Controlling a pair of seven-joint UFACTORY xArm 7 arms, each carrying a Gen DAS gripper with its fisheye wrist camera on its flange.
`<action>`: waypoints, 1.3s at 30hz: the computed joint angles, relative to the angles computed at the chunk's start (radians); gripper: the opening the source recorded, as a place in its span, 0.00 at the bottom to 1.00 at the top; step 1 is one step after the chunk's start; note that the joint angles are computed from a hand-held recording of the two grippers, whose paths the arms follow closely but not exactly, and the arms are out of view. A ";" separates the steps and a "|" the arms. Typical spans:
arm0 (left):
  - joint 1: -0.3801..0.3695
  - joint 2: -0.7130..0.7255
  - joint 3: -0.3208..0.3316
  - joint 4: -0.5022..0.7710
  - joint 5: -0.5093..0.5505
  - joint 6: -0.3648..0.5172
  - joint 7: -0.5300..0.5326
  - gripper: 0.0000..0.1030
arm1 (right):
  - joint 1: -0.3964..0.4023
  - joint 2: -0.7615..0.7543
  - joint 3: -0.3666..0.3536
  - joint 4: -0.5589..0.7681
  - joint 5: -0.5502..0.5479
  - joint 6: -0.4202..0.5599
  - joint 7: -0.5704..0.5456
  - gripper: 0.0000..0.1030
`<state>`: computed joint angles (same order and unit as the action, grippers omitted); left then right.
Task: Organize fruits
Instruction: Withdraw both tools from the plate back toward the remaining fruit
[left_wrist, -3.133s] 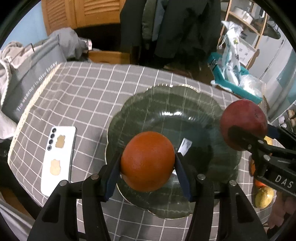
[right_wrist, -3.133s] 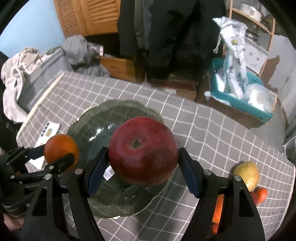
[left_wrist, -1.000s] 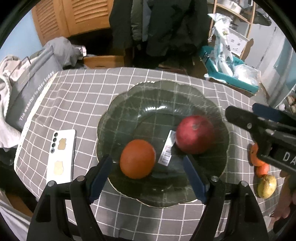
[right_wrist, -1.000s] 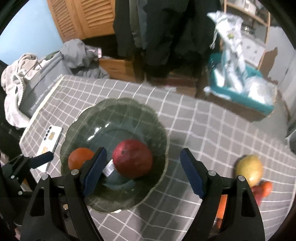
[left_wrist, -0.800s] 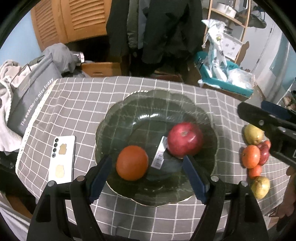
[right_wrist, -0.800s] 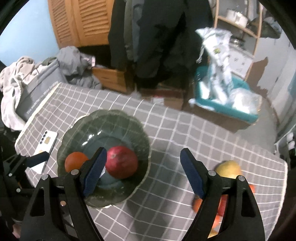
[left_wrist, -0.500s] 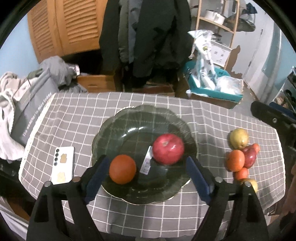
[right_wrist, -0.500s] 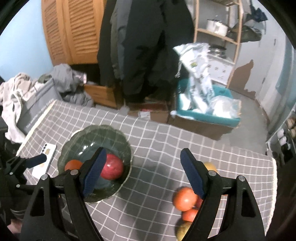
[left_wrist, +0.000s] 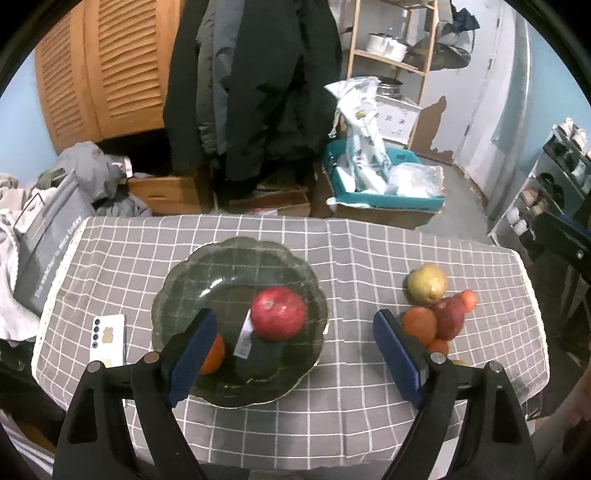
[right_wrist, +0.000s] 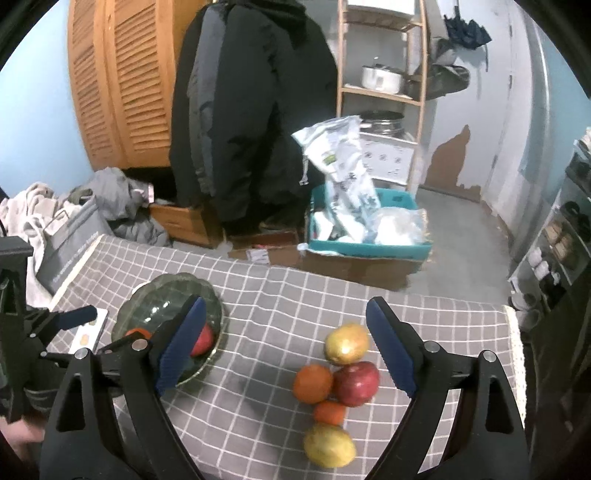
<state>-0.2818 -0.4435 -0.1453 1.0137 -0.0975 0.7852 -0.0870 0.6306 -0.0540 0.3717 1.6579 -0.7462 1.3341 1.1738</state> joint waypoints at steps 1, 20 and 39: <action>-0.004 -0.001 -0.001 0.002 -0.004 0.000 0.000 0.85 | 0.000 -0.014 0.000 -0.010 -0.003 0.006 0.003 0.85; -0.067 0.034 -0.065 0.051 0.023 0.014 -0.020 0.89 | -0.162 -0.250 0.092 -0.219 0.106 0.011 0.028 0.86; -0.104 0.160 -0.120 0.008 0.179 0.059 -0.100 0.91 | -0.204 -0.350 0.020 -0.540 0.479 -0.162 -0.073 0.86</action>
<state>-0.3859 -0.2833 -0.2654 1.0221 0.0811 0.8440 -0.1866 0.4267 -0.4039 0.3918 1.1181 -0.2676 1.1725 1.1005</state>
